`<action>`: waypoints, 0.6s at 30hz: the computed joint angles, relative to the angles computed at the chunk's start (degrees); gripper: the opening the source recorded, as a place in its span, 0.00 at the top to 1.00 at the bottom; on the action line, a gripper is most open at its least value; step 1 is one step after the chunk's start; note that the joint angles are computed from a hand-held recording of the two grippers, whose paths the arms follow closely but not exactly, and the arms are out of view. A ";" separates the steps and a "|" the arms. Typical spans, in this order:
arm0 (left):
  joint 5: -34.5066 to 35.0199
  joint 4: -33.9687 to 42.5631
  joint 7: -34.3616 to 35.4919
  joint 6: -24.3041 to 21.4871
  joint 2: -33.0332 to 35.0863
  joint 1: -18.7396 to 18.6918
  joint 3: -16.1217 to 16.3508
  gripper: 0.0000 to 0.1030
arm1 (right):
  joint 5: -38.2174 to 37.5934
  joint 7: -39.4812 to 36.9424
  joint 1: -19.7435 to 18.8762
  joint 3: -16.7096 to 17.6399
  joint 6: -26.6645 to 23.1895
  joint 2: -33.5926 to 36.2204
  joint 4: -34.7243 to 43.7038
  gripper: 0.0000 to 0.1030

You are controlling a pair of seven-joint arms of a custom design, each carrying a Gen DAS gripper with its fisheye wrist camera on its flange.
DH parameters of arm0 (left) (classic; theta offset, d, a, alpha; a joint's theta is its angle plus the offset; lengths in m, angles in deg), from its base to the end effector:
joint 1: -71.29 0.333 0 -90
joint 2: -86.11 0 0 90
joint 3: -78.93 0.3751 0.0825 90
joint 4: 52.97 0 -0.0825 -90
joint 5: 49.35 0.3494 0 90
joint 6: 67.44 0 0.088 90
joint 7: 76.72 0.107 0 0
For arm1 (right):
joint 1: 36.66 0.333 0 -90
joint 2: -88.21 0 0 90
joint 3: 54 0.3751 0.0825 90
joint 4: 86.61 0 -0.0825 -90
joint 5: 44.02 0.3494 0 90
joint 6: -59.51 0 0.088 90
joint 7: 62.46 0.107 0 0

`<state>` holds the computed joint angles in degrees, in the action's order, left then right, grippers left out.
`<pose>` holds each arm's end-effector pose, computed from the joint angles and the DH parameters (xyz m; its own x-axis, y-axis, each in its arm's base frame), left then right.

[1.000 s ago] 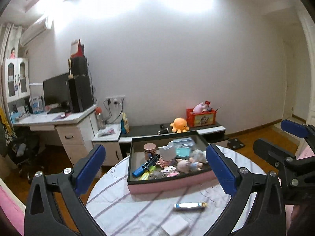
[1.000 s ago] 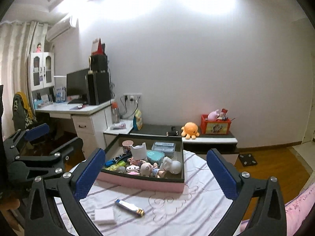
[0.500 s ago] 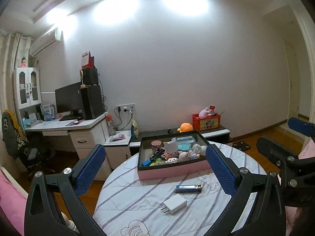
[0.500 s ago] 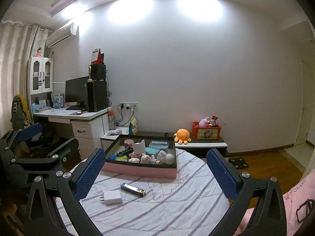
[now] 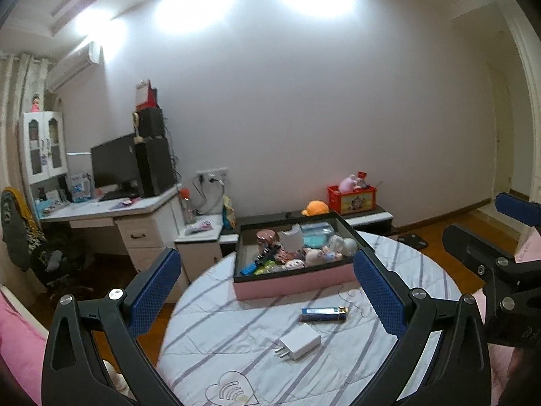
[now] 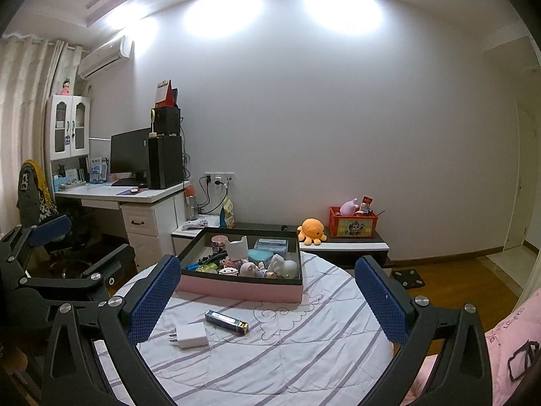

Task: Organize rigid objects
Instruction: 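Withdraw both open tools from the pink box and lower toward the bed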

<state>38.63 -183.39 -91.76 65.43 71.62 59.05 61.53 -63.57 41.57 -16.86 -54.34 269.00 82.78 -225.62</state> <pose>0.4041 -0.2244 0.5732 0.3516 -0.9294 -0.1122 -0.2939 0.0042 -0.9558 0.4351 0.1995 0.5871 0.4914 -0.8709 0.0083 -0.2259 -0.1367 -0.9645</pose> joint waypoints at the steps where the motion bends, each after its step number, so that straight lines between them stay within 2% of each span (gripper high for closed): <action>1: 0.23 -0.21 -0.31 2.05 0.12 0.15 0.84 0.00 | 0.53 -0.48 -0.08 0.25 -0.31 0.15 -0.03 0.00; 5: -0.93 -0.81 -1.33 12.77 2.66 2.19 4.84 0.00 | 1.97 -1.38 -0.57 0.79 -2.98 2.27 1.18 0.00; 9: -3.84 -0.21 -0.87 19.09 7.59 4.37 6.44 0.00 | -0.30 1.03 -2.21 1.49 -6.84 5.95 3.55 0.00; 11: -5.40 0.56 0.03 21.91 10.84 5.19 7.02 0.00 | -0.60 1.13 -3.60 2.88 -8.78 7.77 4.83 0.00; 13: -8.99 1.69 3.75 22.82 14.13 5.50 7.31 0.00 | -7.62 7.04 -8.29 6.40 -11.41 10.29 7.35 0.00; 15: -11.35 2.66 7.07 23.84 16.97 5.56 7.74 0.00 | -13.26 11.72 -14.87 12.45 -14.19 12.82 9.79 0.00; 17: -14.61 3.71 10.84 24.72 19.65 5.50 8.28 0.00 | -14.93 12.47 -20.12 17.98 -16.20 14.88 11.13 0.00; 18: -16.11 4.15 12.19 24.84 20.54 5.36 8.54 0.00 | -14.82 12.01 -21.55 19.68 -17.23 15.90 11.75 0.00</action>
<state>22.52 -179.24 -79.57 90.28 92.16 64.41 70.07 -78.39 53.58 -38.41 -34.65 251.78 98.68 -213.87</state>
